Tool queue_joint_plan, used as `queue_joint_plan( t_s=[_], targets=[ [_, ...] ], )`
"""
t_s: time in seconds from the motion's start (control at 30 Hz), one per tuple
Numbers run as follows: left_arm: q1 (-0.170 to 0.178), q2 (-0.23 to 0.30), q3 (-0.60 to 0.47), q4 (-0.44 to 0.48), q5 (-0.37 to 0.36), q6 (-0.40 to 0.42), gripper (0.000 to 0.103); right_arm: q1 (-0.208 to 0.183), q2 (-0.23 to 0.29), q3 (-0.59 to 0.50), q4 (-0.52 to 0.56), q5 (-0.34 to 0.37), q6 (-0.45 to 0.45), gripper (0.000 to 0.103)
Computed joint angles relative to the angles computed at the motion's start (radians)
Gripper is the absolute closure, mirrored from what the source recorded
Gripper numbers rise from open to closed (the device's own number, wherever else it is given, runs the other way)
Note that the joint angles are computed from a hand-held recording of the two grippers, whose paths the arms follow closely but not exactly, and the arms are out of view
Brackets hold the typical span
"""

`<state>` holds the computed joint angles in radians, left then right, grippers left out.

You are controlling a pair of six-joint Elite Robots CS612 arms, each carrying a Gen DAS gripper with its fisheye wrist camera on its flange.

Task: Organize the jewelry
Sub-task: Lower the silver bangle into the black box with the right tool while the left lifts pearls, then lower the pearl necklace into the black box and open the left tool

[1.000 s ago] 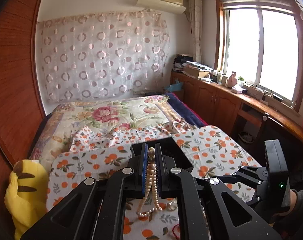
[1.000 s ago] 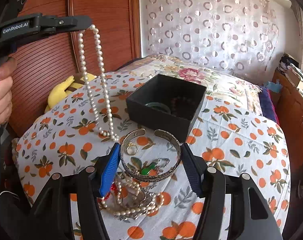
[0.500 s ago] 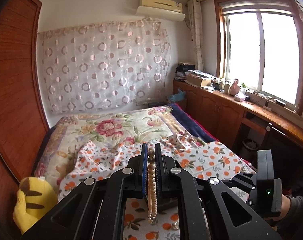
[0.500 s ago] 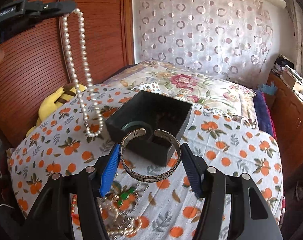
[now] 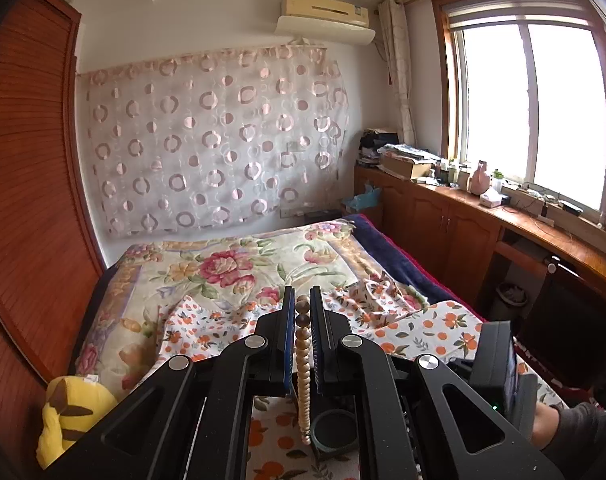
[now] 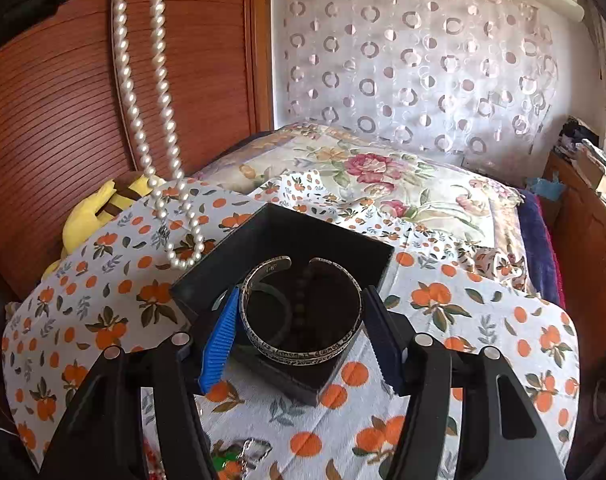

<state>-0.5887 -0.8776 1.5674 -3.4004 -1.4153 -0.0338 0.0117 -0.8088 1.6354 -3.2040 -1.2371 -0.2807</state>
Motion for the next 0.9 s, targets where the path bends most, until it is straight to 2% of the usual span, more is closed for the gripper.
queue_joint_plan(
  t_s=[0.23, 0.53, 0.9],
  targets=[
    [0.006, 0.030, -0.053, 0.036, -0.019, 0.006, 0.096, 0.000, 0.027, -0.028, 0.027, 0.016, -0.005, 0.039],
    [0.013, 0.065, -0.108, 0.086, -0.052, -0.003, 0.096, -0.003, 0.032, -0.037, 0.042, 0.053, -0.012, 0.040],
    [0.002, 0.071, -0.145, 0.082, -0.066, 0.030, 0.096, -0.036, 0.002, 0.015, -0.031, 0.065, 0.021, 0.039]
  ],
)
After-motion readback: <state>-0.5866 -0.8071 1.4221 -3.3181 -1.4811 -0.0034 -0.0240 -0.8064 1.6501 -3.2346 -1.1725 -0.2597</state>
